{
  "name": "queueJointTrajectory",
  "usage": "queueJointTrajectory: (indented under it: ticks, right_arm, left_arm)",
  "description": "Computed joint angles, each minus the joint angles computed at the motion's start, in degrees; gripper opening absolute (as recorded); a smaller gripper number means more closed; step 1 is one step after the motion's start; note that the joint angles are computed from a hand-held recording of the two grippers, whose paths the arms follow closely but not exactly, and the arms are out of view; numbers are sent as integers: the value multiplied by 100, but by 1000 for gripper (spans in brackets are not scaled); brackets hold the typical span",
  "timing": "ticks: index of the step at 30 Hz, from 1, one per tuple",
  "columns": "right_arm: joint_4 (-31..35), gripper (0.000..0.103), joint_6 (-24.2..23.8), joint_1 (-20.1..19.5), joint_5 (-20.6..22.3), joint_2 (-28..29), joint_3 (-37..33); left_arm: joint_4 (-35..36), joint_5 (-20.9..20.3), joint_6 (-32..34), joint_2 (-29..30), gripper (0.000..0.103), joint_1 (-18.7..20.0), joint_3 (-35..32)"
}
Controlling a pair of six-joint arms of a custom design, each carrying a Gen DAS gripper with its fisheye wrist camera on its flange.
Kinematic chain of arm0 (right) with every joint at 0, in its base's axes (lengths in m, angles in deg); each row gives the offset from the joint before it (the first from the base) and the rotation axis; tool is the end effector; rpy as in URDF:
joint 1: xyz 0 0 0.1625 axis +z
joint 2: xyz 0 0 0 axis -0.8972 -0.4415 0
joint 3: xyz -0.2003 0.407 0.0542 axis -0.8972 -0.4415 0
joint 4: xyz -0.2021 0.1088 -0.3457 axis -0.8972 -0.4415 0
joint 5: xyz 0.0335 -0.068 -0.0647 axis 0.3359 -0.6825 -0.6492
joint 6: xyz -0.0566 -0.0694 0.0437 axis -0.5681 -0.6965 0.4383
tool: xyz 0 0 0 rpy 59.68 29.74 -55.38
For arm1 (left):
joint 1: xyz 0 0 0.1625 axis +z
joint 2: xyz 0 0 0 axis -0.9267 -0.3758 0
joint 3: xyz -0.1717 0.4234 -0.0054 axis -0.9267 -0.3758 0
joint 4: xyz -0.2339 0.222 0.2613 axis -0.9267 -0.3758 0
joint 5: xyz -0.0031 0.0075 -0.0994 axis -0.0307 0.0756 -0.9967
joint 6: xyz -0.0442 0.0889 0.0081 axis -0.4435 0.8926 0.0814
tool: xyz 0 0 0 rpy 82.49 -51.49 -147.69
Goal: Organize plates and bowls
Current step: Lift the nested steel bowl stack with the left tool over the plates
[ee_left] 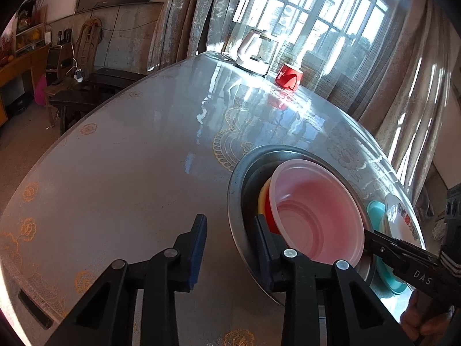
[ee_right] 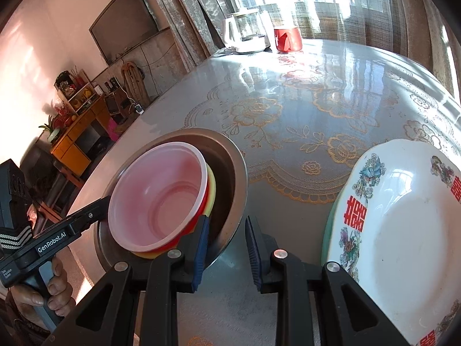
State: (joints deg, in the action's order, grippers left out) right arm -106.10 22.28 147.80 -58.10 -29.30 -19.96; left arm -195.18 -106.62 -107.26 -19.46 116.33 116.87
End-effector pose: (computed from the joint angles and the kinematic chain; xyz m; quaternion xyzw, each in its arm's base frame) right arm 0.0353 -0.8845 0.2792 0.4068 -0.9026 0.1042 0.0944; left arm -0.3345 -0.7178 -0.0286 -0.1579 0.8060 -0.4805 0.3074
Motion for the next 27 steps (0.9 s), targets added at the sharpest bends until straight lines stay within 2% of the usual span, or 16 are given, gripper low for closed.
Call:
queueJointTrajectory:
  ticks: [5, 7, 10, 13, 20, 27]
  right_arm:
    - [9, 25, -190, 8, -30, 84, -103]
    - [81, 25, -243, 11, -45, 102, -155]
    - [255, 25, -206, -4, 12, 115, -228]
    - [492, 23, -103, -41, 123, 119, -302]
    - [503, 23, -52, -71, 183, 65, -235]
    - [438, 23, -68, -132, 297, -49, -94]
  left_arm:
    - [-74, -105, 66, 2, 33, 51, -32]
    - [-357, -286, 387, 12, 23, 55, -23]
    - [-279, -315, 473, 56, 19, 37, -98]
    - [-186, -314, 408, 77, 19, 11, -126]
    - [-372, -463, 411, 87, 20, -42, -56]
    - [-875, -527, 733, 134, 22, -119, 37]
